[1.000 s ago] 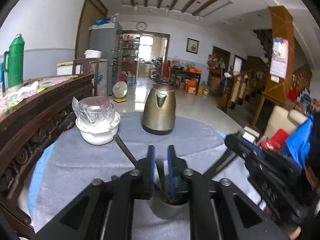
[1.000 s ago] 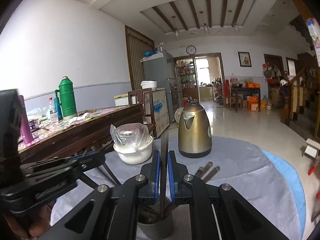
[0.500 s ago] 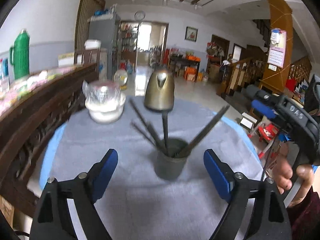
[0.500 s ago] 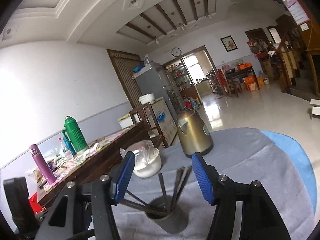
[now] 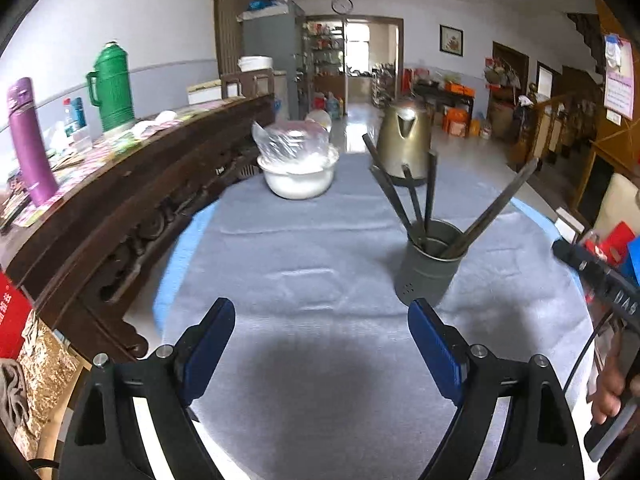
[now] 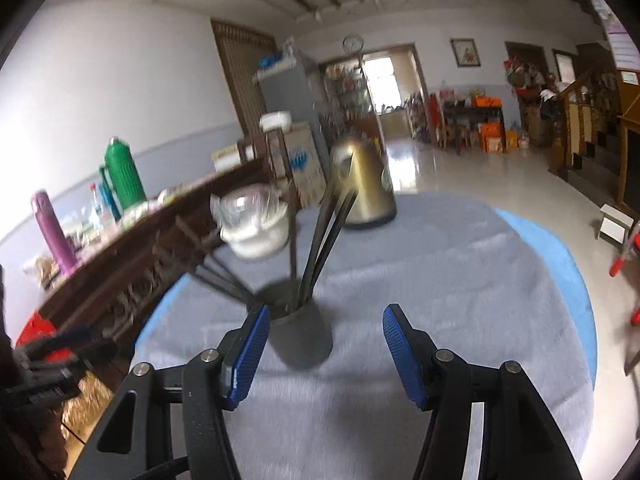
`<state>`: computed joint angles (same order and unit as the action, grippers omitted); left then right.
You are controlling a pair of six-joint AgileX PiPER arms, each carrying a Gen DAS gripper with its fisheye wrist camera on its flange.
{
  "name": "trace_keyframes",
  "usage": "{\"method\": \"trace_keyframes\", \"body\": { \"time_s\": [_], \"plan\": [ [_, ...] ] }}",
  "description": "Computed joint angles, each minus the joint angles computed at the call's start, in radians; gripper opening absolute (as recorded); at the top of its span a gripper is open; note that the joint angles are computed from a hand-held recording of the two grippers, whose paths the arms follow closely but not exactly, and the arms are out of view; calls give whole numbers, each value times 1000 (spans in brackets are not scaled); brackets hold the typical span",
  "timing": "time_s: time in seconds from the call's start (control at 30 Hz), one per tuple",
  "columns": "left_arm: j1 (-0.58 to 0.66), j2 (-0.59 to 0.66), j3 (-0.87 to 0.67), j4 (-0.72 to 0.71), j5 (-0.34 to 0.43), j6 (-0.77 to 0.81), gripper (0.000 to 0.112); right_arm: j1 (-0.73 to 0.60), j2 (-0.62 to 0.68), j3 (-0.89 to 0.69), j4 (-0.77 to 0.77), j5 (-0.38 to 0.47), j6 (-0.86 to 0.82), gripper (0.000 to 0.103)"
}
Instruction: Organize utensils
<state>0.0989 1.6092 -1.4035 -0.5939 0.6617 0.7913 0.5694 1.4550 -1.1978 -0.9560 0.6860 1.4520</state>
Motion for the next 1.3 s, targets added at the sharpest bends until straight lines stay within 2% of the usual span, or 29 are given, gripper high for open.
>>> {"method": "trace_keyframes", "body": {
  "time_s": [0.13,0.27,0.37,0.57,0.97,1.13,1.3],
  "plan": [
    [35,-18,9,-29,-2,43,89,45,43,-58,-3,55,-21,63],
    [40,-42,10,0,-22,9,91,73,77,-105,8,76,-8,63],
    [56,-70,42,-33,-32,57,91,97,103,-144,28,102,-36,63],
    [85,-94,54,-92,53,128,92,150,130,-215,19,167,-63,63],
    [129,-204,118,-233,78,271,94,215,120,-296,-44,268,-58,63],
    [114,-208,108,-195,70,229,95,225,108,-300,-41,283,-62,63],
    [98,-178,64,-101,83,103,95,218,96,-278,0,285,-72,63]
  ]
}}
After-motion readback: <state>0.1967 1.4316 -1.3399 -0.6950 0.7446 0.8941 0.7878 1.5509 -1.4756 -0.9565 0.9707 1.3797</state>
